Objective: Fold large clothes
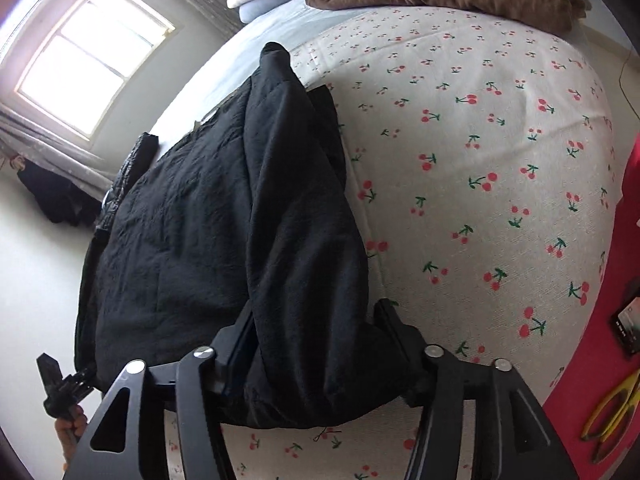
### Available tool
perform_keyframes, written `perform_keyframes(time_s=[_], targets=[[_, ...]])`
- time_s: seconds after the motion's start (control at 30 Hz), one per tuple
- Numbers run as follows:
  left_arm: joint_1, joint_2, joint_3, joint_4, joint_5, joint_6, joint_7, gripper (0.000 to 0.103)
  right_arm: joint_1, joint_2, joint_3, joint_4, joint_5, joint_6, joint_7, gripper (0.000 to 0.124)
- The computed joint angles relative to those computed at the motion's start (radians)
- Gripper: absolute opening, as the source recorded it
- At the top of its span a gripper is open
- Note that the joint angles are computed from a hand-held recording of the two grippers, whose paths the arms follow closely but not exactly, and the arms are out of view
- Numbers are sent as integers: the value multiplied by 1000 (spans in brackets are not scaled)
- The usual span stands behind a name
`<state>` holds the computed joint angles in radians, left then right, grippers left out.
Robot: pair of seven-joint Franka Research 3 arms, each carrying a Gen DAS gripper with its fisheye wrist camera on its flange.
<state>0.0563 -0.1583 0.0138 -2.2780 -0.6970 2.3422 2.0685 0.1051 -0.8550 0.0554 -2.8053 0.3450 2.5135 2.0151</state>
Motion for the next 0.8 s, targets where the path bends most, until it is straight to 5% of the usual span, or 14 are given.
perform_keyframes(time_s=[0.1,0.17,0.33,0.47,0.53,0.6,0.63,0.67,0.7,0.8], targets=[[2,-3,-7,48,70,-6,3,72,-57,-17,21,61,-95,-79,-20,73],[-6,-1,-24,66,121,67,-4,77,-98,3,42,108,-150,-91,-12,75],[-19,172,-46,271,126,91,-4,77,-74,183,-12,228,-125,32,-59,75],[-5,393,-91,499,250,124,-149,76,-76,431,-13,389,-128,98,-67,75],[-7,483,-99,600,311,104,-249,67,-88,537,-7,459,-151,110,-30,74],[-5,554,-111,688,347,95,-324,42,-97,612,-3,494,-184,146,27,71],[5,575,-127,714,343,97,-333,35,-94,634,-7,497,-190,176,46,55],[16,589,-145,733,337,105,-337,11,-80,656,-18,504,-171,210,39,21],[38,585,-175,721,343,137,-344,5,-72,661,-21,498,-178,247,58,8],[127,476,-302,548,124,454,-136,5,-164,610,77,447,-435,408,251,6]])
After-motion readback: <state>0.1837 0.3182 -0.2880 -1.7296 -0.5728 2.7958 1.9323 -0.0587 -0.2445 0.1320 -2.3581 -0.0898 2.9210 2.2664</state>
